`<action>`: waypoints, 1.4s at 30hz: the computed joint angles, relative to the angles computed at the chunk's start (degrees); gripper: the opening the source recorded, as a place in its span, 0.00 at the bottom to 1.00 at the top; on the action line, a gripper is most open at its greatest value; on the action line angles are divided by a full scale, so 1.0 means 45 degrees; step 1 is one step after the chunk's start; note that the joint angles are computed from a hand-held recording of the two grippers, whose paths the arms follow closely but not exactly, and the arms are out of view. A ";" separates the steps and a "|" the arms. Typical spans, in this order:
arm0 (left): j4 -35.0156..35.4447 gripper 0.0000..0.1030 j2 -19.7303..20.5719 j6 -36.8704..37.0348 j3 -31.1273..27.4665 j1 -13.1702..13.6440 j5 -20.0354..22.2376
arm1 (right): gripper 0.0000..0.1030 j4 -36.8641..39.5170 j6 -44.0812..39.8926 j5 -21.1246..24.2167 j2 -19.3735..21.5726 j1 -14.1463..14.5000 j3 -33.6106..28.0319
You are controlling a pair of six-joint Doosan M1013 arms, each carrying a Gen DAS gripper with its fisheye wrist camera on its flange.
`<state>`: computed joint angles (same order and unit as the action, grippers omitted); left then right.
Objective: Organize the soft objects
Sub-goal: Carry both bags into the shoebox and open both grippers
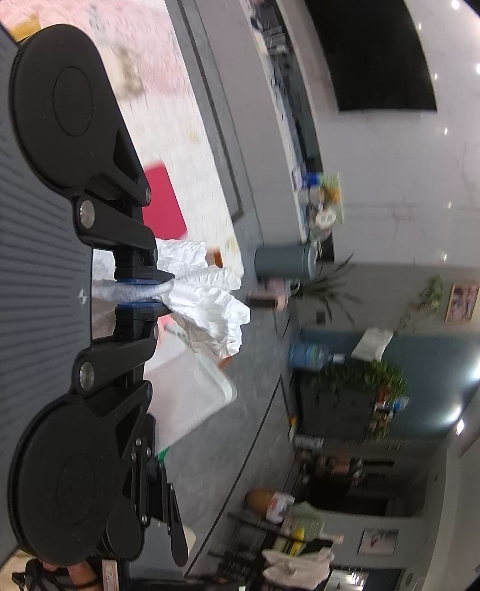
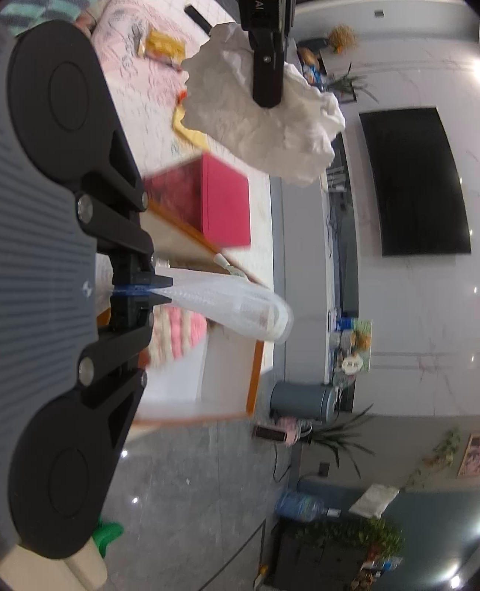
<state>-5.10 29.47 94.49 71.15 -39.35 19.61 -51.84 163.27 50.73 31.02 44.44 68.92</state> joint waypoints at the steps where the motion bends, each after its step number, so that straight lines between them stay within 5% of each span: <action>1: -0.0500 0.09 0.0210 0.0435 -0.0336 -0.0033 0.0251 | 0.00 0.0078 -0.0094 0.0113 -0.0059 -0.0083 0.0058; 5: -0.1762 0.09 0.1160 0.1415 -0.1904 -0.0122 0.1437 | 0.00 0.0547 -0.0858 0.0666 -0.0084 -0.0531 0.0043; 11: -0.1458 0.09 0.2720 0.1075 -0.4350 -0.0345 0.3014 | 0.00 0.1242 -0.2295 0.1343 0.0343 -0.1238 -0.0414; 25: -0.1941 0.09 0.5651 -0.0324 -0.9043 -0.0139 0.7064 | 0.00 0.5432 -0.6070 0.1160 0.1428 -0.2856 -0.1906; 32: -0.1548 0.09 0.6315 -0.1129 -1.0148 -0.0059 0.7723 | 0.00 0.6017 -0.7898 0.2145 0.2434 -0.3019 -0.3419; 38: -0.1416 0.09 0.6230 -0.1347 -1.0060 0.0005 0.7605 | 0.02 0.6357 -0.8315 0.1941 0.2650 -0.3177 -0.3682; 42: -0.1426 0.09 0.5895 -0.1424 -0.9552 0.0040 0.7167 | 0.26 0.6780 -0.8507 0.1582 0.2486 -0.3251 -0.3471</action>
<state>-11.52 56.00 88.08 28.17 -39.17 51.86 -21.33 124.98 57.85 42.21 29.81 53.30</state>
